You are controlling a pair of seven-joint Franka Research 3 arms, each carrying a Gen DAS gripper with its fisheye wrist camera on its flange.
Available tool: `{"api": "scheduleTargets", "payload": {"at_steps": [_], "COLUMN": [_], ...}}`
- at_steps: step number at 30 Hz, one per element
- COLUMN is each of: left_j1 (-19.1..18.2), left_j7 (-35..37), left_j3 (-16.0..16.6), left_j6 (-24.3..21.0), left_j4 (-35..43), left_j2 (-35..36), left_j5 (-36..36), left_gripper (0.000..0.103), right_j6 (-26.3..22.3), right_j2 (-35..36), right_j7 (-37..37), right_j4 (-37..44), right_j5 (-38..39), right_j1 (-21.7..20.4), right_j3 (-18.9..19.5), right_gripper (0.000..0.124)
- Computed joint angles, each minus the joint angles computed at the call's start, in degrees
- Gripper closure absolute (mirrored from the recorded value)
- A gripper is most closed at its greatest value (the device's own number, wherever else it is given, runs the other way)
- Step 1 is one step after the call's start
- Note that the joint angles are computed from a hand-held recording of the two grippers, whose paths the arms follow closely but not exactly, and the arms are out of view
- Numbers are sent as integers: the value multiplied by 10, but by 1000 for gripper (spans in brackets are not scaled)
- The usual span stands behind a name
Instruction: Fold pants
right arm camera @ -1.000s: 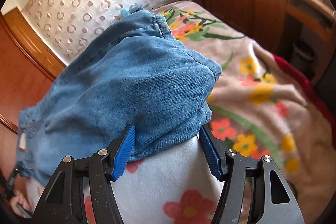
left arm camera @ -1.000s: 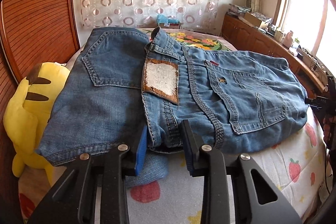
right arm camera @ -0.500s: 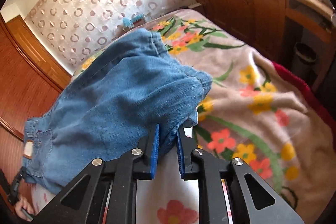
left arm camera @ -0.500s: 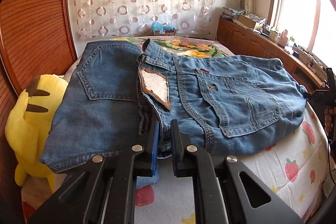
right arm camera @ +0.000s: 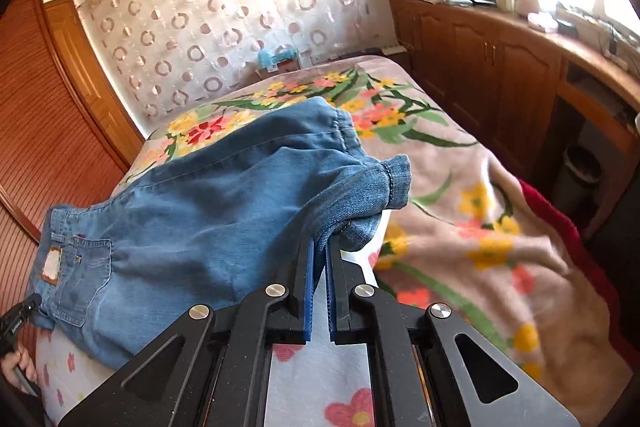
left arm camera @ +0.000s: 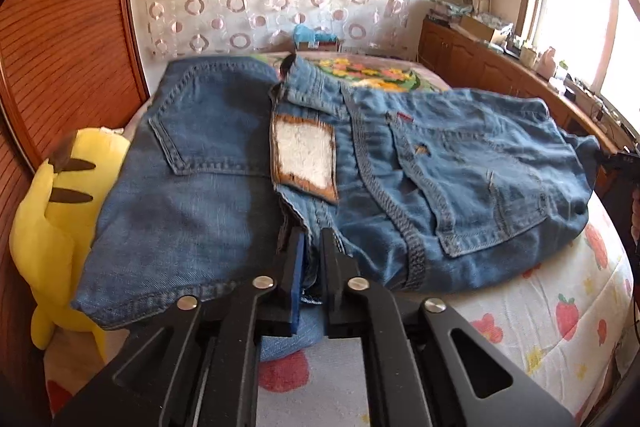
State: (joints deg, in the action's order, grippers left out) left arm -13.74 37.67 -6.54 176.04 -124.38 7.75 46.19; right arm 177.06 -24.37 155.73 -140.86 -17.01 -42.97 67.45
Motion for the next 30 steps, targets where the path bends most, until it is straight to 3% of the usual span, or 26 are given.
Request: {"api": "scheduleTargets", "payload": {"at_steps": [6, 7, 10, 12, 15, 22, 25, 30], "left_j1": [6, -1, -10, -31, -20, 33, 72, 118], "left_j7": [44, 35, 19, -77, -198, -241, -330, -360], "left_j3": [-10, -4, 1, 27, 31, -16, -40, -55], "left_j6": [-3, -6, -11, -18, 0, 13, 28, 59], "left_j4": [-2, -1, 1, 9, 14, -8, -31, -106], "left_j2": [7, 6, -1, -14, -46, -128, -178, -261], "left_j5": [-38, -26, 0, 105, 218, 271, 355, 373], "left_gripper": [81, 94, 98, 99, 99, 99, 99, 99], "right_j6": [-1, -2, -11, -9, -5, -1, 6, 19], "right_j2": [0, -1, -14, -29, -57, -107, -117, -156], "right_j7": [-14, -18, -33, -37, -45, -73, -93, -123], "right_j4": [13, 14, 22, 24, 21, 0, -28, -110], "right_j5": [-10, -10, -11, -7, 4, 29, 37, 61], "right_j1": [-39, -44, -48, -48, -35, 45, 115, 252], "right_j3": [35, 41, 42, 42, 26, -46, -96, -183], "right_gripper": [120, 120, 121, 121, 121, 121, 121, 121]}}
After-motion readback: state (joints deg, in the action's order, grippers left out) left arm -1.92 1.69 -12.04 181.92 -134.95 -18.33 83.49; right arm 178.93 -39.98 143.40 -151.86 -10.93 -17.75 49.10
